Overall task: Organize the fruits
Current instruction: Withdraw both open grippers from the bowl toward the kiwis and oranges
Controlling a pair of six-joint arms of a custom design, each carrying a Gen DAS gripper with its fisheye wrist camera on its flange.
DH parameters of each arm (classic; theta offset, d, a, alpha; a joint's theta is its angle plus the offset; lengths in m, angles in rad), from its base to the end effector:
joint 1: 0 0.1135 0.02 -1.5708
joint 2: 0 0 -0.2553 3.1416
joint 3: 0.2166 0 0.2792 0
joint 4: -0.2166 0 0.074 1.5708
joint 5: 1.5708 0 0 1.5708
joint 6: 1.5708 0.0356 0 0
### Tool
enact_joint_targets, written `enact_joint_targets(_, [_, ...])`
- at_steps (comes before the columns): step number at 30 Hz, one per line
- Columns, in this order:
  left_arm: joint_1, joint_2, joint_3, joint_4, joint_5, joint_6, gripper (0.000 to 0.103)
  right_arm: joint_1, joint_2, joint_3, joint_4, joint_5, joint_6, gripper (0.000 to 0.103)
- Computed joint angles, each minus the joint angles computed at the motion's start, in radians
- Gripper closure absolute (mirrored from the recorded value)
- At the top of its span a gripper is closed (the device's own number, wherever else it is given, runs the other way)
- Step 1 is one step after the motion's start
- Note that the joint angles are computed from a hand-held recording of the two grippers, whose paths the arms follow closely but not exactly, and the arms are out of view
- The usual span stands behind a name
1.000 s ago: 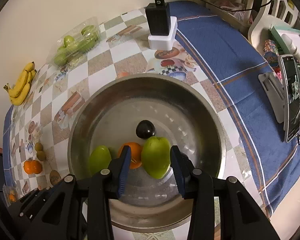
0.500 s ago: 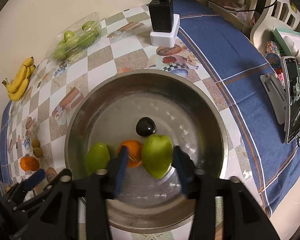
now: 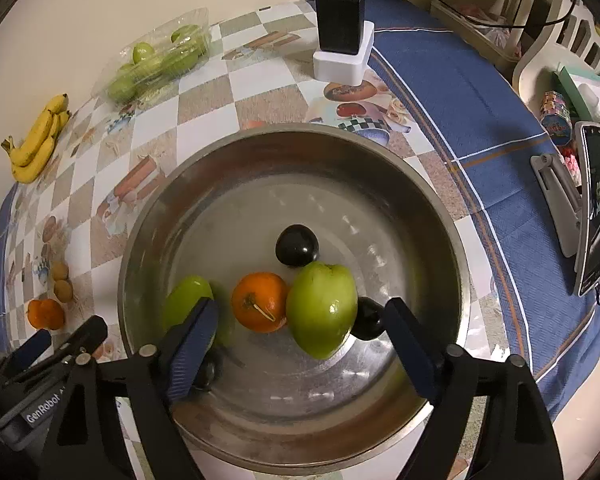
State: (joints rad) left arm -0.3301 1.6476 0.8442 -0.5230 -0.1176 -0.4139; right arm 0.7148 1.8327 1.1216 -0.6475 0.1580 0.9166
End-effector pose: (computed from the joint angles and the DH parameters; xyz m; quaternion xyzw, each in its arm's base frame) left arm 0.2838 -0.0928 0.1074 -0.0487 0.9897 0.0101 0.1346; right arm 0.2717 0.2284 0.1209 0.1082 0.9854 0.0231 0.1295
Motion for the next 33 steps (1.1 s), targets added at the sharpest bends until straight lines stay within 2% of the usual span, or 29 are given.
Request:
enact_joint_targets(10, [0.027, -0.018, -0.017, 0.014, -0.019, 0.001, 0.0, 0.009, 0.02, 0.018, -0.01, 0.005, -0.011, 0.014])
enact_joint_targets(11, [0.031, -0.018, -0.018, 0.013, -0.018, 0.001, 0.0, 0.01, 0.02, 0.018, -0.009, 0.008, -0.013, 0.012])
enact_joint_targets(12, [0.036, -0.019, -0.019, 0.014, -0.016, 0.002, 0.0, 0.012, 0.022, 0.021, -0.01, 0.012, -0.013, 0.004])
enact_joint_targets(13, [0.041, -0.019, -0.02, 0.016, -0.015, 0.005, 0.0, 0.016, 0.026, 0.026, -0.014, 0.018, -0.013, 0.0])
enact_joint_targets(25, [0.059, -0.023, -0.021, 0.009, -0.017, 0.055, 0.0, 0.028, 0.043, 0.047, -0.03, 0.028, -0.002, 0.0])
enact_joint_targets(33, [0.102, -0.024, -0.028, 0.013, -0.001, 0.11, 0.0, 0.042, 0.02, 0.036, 0.01, 0.033, 0.024, 0.0])
